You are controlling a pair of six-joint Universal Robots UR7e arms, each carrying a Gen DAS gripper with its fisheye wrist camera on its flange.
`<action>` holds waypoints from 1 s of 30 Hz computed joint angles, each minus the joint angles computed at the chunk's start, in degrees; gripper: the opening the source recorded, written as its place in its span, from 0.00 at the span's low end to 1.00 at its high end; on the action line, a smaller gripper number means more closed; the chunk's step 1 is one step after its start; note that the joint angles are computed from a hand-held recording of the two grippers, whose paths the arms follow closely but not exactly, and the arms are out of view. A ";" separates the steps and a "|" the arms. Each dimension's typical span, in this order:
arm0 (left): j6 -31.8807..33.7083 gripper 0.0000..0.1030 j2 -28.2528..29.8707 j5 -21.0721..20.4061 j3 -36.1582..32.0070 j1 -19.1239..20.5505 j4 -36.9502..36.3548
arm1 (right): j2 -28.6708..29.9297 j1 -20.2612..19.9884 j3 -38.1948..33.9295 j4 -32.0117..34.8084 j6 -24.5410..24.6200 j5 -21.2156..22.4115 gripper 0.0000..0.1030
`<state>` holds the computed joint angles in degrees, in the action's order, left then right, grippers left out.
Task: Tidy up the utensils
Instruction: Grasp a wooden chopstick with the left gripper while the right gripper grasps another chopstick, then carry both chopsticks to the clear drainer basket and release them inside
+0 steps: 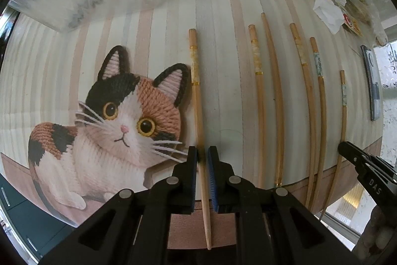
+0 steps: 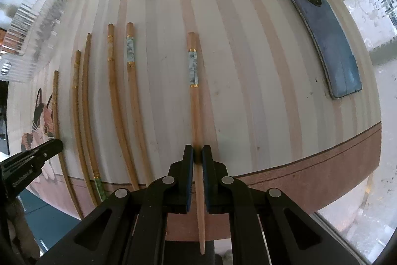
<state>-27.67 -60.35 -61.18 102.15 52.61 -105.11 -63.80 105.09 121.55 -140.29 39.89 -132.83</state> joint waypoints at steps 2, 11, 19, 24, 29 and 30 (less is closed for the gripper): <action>1.14 0.07 -0.19 0.38 0.32 1.03 -0.87 | 0.27 0.00 -0.47 0.60 -0.01 -0.16 0.08; 2.87 0.04 -2.15 3.31 2.50 -1.82 -3.32 | 0.98 1.18 -0.76 0.75 2.23 -0.68 0.07; 7.46 0.04 -3.96 6.02 -1.71 -6.81 -8.50 | -2.37 5.47 -1.61 -1.36 1.12 -2.24 0.06; 10.70 0.04 -3.50 7.08 -7.03 -7.69 -11.70 | -2.48 8.61 -5.65 -3.38 -2.46 -3.51 0.07; 12.70 0.04 -1.84 7.60 -13.73 -6.51 -12.18 | 0.16 10.66 -12.14 -6.67 -7.90 -3.86 0.07; 13.01 0.04 -1.70 7.52 -14.94 -6.17 -11.82 | 0.82 10.83 -13.30 -7.18 -8.67 -3.61 0.07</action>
<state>-14.66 -62.05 -53.66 87.21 46.44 -116.93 -62.98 115.92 108.25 -147.47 31.21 -136.44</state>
